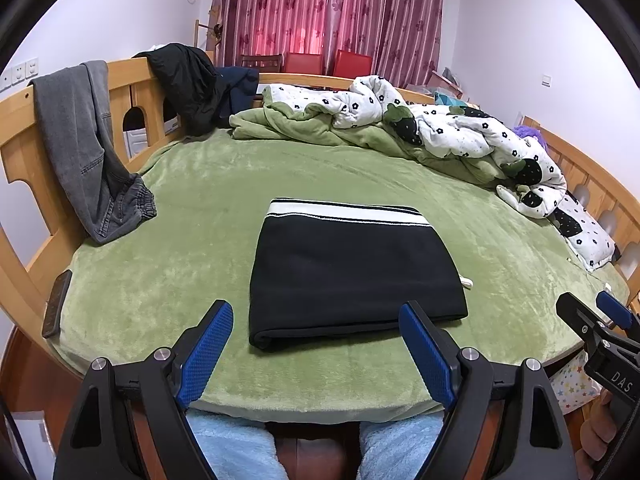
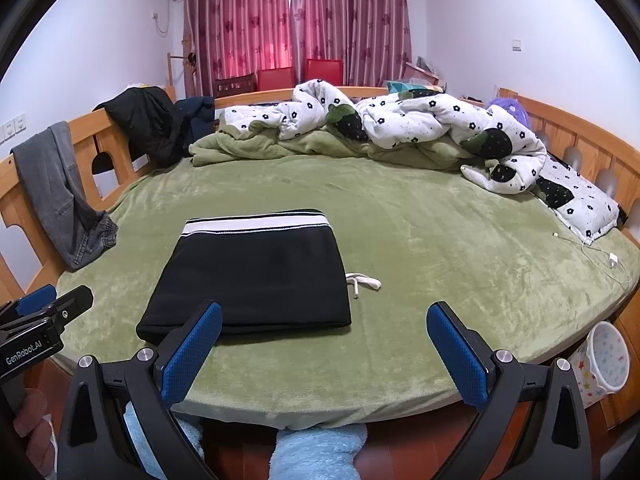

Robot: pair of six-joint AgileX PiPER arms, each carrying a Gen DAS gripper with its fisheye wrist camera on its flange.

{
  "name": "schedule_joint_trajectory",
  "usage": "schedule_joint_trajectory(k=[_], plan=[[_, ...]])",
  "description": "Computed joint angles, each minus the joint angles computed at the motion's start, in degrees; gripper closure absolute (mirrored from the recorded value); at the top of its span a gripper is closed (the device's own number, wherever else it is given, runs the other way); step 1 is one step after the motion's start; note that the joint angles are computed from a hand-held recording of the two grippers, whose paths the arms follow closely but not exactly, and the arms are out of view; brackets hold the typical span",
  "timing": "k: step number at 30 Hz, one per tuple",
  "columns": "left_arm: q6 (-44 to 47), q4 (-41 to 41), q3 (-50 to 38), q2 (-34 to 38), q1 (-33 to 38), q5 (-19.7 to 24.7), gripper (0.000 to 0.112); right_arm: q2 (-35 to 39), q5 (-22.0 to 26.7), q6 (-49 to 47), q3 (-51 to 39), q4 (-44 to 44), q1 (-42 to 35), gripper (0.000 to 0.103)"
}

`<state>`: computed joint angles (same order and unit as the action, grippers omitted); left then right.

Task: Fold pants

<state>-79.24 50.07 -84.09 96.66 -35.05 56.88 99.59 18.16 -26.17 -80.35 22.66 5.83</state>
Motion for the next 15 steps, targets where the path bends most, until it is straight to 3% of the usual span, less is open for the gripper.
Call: schedule_joint_trajectory(k=[15], plan=[[-0.6,0.7,-1.8,0.4,-0.8,2.5,0.025,0.2,-0.6,2.3,-0.3,-2.7,1.1,0.002]])
